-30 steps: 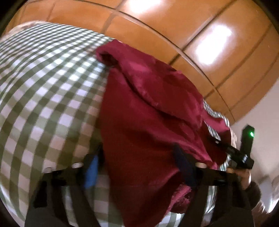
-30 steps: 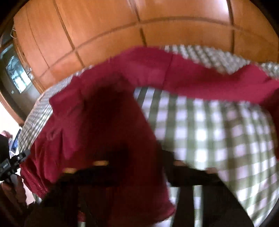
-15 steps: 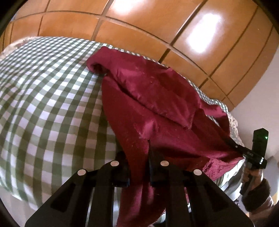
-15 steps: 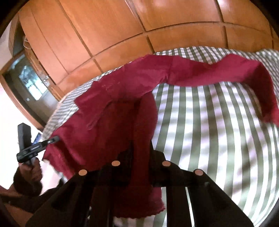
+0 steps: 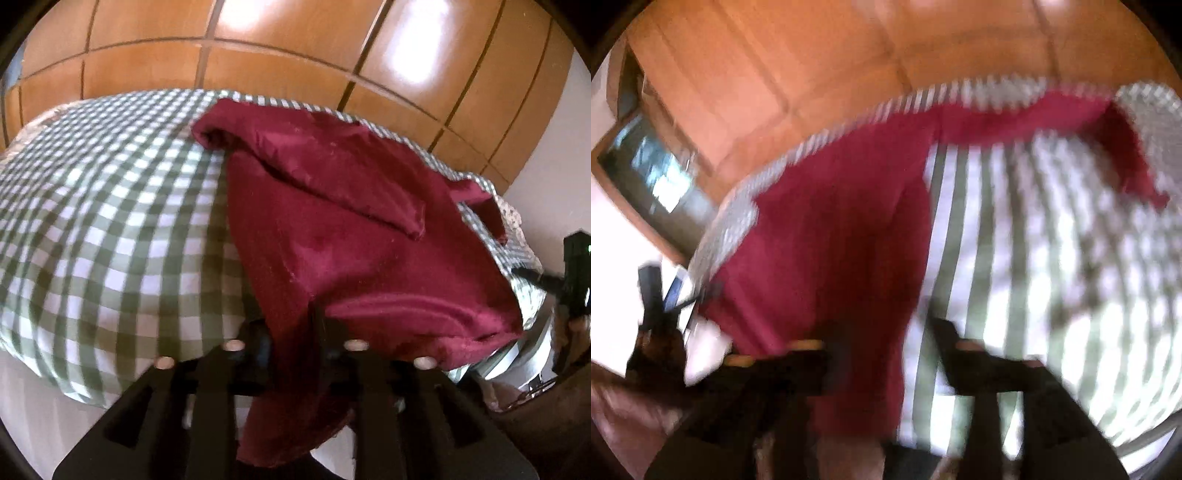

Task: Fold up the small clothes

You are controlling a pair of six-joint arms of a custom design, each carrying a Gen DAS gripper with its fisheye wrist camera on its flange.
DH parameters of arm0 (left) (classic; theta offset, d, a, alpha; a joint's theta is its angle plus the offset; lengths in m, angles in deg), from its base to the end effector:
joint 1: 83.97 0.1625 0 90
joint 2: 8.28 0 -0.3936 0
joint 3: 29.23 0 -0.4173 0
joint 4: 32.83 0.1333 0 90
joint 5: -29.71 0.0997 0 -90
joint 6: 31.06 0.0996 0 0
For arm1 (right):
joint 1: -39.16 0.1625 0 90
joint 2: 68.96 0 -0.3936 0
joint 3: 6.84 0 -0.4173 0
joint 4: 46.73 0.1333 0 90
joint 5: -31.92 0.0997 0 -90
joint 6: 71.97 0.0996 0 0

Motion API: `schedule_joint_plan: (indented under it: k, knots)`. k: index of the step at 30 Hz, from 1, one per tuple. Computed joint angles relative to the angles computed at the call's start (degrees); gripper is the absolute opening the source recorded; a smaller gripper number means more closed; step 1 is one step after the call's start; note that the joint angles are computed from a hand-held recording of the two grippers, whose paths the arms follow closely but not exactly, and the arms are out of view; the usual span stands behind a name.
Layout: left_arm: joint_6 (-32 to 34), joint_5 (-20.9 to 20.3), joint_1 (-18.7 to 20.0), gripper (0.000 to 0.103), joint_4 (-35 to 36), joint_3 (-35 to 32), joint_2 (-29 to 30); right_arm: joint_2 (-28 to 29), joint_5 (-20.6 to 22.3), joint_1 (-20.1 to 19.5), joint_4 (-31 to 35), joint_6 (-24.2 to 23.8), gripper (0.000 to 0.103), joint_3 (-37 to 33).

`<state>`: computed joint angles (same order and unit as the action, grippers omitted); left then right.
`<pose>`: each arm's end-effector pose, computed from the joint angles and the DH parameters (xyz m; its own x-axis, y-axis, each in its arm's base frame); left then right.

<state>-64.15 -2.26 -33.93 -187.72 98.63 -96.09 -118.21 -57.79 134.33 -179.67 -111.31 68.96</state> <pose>-0.1202 -0.4826 0.2813 -0.8500 -0.3237 -0.4156 0.1418 0.6193 -0.7723 0.2012 -0.7388 0.2067 -0.7153 -0.6765 0.1751 -0.6981 0.6809 -0.2213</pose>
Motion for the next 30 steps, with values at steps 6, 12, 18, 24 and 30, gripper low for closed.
schedule_joint_plan:
  k: [6,12,18,24,30]
  knots:
    - [1.86,10.05,-3.06,0.069,-5.74,-0.40,0.46,8.49,0.35,4.65,-16.98,2.29,0.088,-5.42]
    - [12.47,12.99,-2.18,0.092,-9.42,-7.70,8.10,19.68,-9.38,8.69,-26.12,-0.11,0.101,-12.49]
    - [26.76,10.33,0.11,0.092,-7.66,-17.31,18.44,29.44,-21.01,8.15,-25.49,-0.93,0.101,-22.79]
    - [34.39,6.73,3.74,0.092,-3.29,-27.45,27.90,29.80,-19.90,6.05,-19.65,8.09,0.101,-25.89]
    - [36.95,2.24,6.85,0.063,3.38,-33.91,33.26,29.65,-22.00,6.63,-22.96,6.01,0.101,-24.20]
